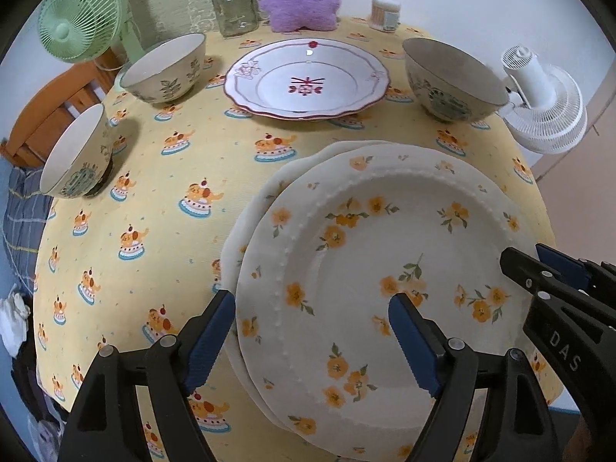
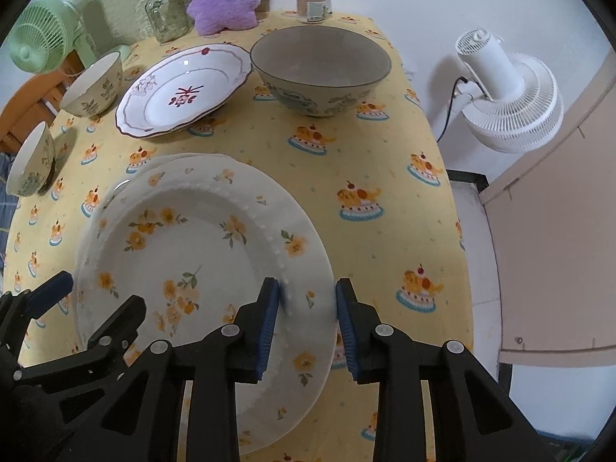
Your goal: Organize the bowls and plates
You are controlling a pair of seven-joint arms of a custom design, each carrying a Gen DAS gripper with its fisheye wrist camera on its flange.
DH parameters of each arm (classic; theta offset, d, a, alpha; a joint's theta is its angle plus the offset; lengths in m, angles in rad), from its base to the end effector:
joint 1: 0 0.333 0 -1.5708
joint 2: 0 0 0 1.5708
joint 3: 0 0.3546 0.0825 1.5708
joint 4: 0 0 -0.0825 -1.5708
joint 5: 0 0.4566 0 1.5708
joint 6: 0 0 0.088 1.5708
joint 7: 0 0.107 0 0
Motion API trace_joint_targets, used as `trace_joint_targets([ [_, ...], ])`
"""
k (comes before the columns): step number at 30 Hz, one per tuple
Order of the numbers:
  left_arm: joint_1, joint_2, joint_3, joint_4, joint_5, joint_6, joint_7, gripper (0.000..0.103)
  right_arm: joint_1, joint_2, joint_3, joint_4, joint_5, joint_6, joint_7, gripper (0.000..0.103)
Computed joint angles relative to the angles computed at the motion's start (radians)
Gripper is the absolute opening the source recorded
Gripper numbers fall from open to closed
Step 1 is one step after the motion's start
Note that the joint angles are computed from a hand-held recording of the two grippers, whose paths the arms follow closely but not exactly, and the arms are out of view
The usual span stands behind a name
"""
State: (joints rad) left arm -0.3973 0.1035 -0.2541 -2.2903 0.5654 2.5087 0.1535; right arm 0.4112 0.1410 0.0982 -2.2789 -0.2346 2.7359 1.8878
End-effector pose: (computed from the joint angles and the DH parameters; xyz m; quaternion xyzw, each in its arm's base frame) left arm 0.4656 -0.3601 0.3035 -0.8006 0.5728 -0.0984 0.1458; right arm 0.5294 0.3057 0.3097 -0.8191 0.5488 -0.1092 0.1262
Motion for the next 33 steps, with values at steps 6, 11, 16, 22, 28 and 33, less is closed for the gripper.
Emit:
trace_joint_targets([
  [6, 0.007, -0.011, 0.003, -0.018, -0.014, -0.008, -0.024, 0.083, 0.007, 0.035, 0.004, 0.037, 0.007, -0.003, -0.031, 0.035],
  [11, 0.014, -0.015, 0.002, -0.026, -0.021, -0.004, -0.025, 0.083, 0.029, 0.056, -0.01, 0.059, -0.048, 0.001, 0.002, 0.035],
  [16, 0.02, -0.017, 0.002, -0.032, -0.03, 0.001, -0.009, 0.083, 0.042, 0.062, -0.02, 0.06, -0.081, 0.017, 0.03, 0.036],
  [22, 0.028, -0.023, 0.003, -0.044, -0.045, 0.011, 0.021, 0.083, 0.058, 0.056, -0.035, 0.047, -0.141, 0.03, 0.091, 0.036],
  [28, 0.035, -0.024, 0.001, -0.052, -0.07, 0.033, 0.059, 0.083, 0.082, 0.026, -0.051, 0.02, -0.289, -0.015, 0.246, 0.033],
  [33, 0.03, -0.015, -0.001, -0.044, -0.078, 0.046, 0.092, 0.083, 0.053, 0.011, -0.026, 0.004, -0.257, -0.025, 0.246, 0.033],
])
